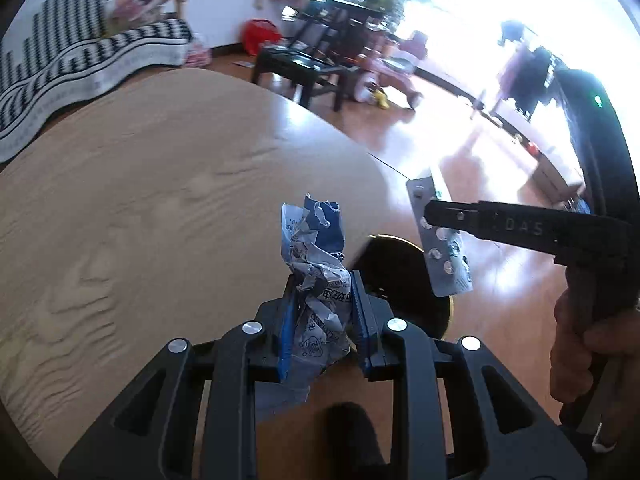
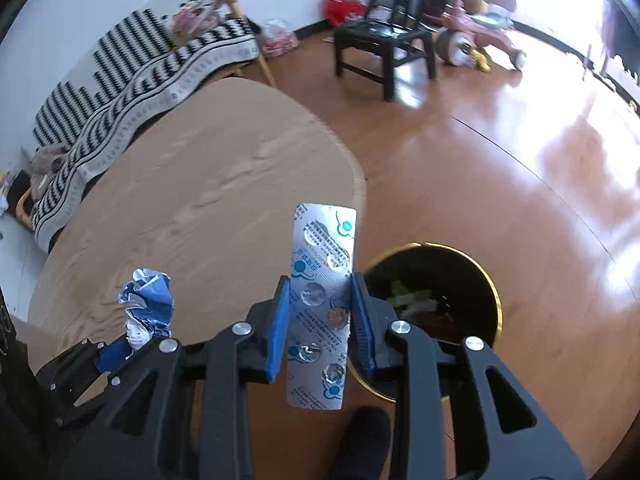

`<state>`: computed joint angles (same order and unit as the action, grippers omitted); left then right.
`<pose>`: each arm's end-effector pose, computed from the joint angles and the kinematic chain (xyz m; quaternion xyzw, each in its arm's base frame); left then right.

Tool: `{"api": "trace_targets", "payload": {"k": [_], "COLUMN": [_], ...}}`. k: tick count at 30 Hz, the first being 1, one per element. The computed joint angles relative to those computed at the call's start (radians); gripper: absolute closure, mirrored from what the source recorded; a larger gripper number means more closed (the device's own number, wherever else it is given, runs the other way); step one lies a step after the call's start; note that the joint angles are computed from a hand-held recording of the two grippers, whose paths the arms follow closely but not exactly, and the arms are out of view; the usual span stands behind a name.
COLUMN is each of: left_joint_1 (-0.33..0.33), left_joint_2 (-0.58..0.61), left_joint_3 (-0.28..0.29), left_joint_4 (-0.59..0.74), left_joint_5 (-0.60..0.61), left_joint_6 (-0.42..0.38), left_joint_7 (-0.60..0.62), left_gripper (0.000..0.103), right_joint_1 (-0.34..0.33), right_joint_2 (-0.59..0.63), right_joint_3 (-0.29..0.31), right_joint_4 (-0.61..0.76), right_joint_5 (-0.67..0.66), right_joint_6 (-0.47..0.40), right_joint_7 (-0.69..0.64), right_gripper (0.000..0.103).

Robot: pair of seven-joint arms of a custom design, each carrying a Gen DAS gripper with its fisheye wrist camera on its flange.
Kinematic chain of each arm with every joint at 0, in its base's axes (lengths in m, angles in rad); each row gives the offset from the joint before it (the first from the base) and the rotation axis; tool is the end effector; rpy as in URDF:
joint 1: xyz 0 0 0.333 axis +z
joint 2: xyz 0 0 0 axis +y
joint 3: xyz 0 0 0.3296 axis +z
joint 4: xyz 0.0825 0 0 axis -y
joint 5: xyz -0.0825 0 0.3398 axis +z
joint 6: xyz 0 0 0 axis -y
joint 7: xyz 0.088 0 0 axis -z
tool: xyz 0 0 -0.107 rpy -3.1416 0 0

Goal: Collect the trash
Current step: 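Carry the wrapper and blister pack over the black bin with both tools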

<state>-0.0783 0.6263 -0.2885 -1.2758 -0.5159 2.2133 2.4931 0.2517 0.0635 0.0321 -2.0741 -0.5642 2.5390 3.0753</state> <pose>0.6900 -0.2184 0.4636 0.2831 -0.8968 0.3399 0.0095 0.5321 0.1615 0.4782 -0.3541 0.8934 -0.1774 0.2122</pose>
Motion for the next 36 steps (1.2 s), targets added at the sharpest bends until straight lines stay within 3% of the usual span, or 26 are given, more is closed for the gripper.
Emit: {"api": "trace_targets", "payload": {"k": [8,36], "left_joint_1": [-0.047,-0.079], "left_joint_2": [-0.037,-0.028], "left_joint_3": [-0.015,-0.006], "left_joint_4": [-0.092,-0.078], "left_joint_5": [0.006,0.046], "left_joint_6": [0.025,0.031], "left_joint_7": [0.014,-0.004], "left_gripper": [0.079,0.079], "right_joint_1": [-0.046,-0.074], "right_joint_2": [-0.094,-0.096], "right_joint_3": [-0.007,0.0], "right_joint_4": [-0.164,-0.183], "right_joint_5": [-0.003,0.026], "right_joint_6": [0.062,0.104], "right_joint_7": [0.052,0.065], "right_gripper": [0.072,0.072]}}
